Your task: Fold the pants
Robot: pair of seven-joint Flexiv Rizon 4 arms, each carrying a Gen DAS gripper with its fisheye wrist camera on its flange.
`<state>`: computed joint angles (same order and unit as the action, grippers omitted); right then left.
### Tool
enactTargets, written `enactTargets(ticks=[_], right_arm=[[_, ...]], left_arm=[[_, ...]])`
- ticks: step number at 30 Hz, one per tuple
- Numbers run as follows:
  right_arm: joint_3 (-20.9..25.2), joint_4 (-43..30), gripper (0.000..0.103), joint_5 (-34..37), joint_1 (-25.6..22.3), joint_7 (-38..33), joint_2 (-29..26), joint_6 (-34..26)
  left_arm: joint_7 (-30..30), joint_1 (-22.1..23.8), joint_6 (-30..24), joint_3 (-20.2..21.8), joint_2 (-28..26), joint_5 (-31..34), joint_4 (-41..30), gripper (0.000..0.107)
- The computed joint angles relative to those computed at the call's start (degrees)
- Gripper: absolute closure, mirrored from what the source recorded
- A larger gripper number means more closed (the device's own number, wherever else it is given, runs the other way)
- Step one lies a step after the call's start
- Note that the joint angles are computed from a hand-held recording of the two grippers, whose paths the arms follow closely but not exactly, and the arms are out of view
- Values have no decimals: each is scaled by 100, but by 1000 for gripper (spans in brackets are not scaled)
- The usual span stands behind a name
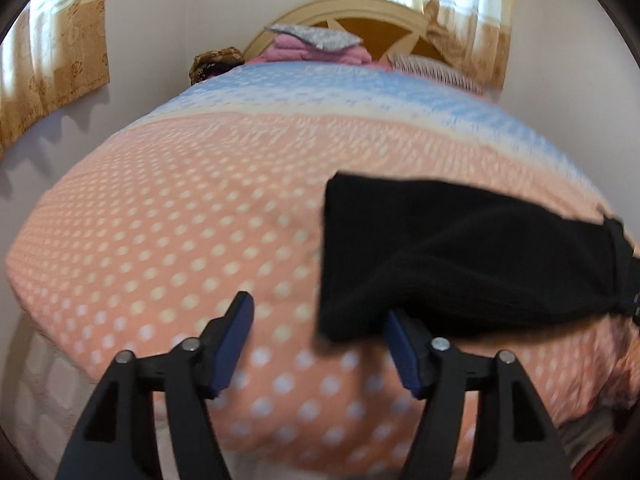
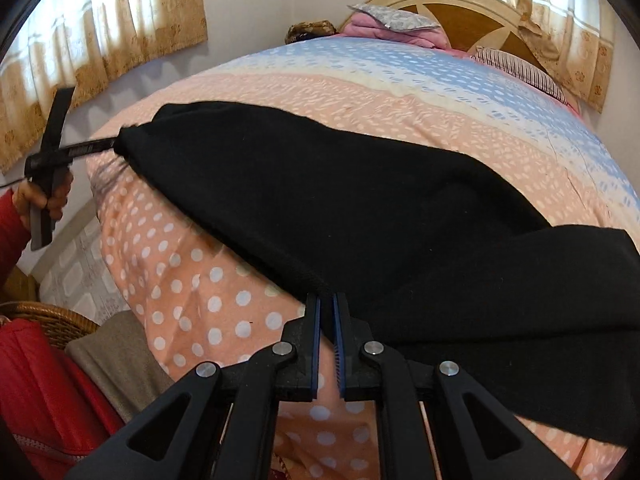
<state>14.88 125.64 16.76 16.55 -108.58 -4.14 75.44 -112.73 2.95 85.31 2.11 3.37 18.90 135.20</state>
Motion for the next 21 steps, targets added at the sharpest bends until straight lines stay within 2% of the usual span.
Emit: enactTargets(ticks=[3,5,7,9,11,15,17,18,21], right_arm=[[-2,-76,90,100,-26,-132,88,-353],[-12,-129,89,269,-33,-259,189,-562],[-36,-155,89,535,-31,-484,365,-726],[-77,-76,89,304,45,-275,479,-562],[-129,-203,89,601,128,-423,506,-463],[-226,-1125,89,2341,213,-1422,217,-926],[-111,-1443,89,2743,234,-1612,-67,-829],[-35,-1578,89,2778,281,-1582,-270,-708],[134,-1716,89,2453,311,-1190,-678,-732]], left_arm=[[-490,240,-806,-166,375,866,-227,35],[-830,393,-1145,-276,575,1273,-363,35],[-1042,480,-1237,-290,742,1499,-368,35],[-1393,611,-1334,-423,797,1726,-508,34],[-1656,625,-1120,-451,701,1721,-615,34],[-2004,498,-815,-600,323,1950,-874,34],[-2788,417,-1209,-891,118,2787,-1254,34],[-2946,327,-1420,-934,64,3011,-1336,34],[-2825,34,-2193,-984,-289,3454,-1536,32]])
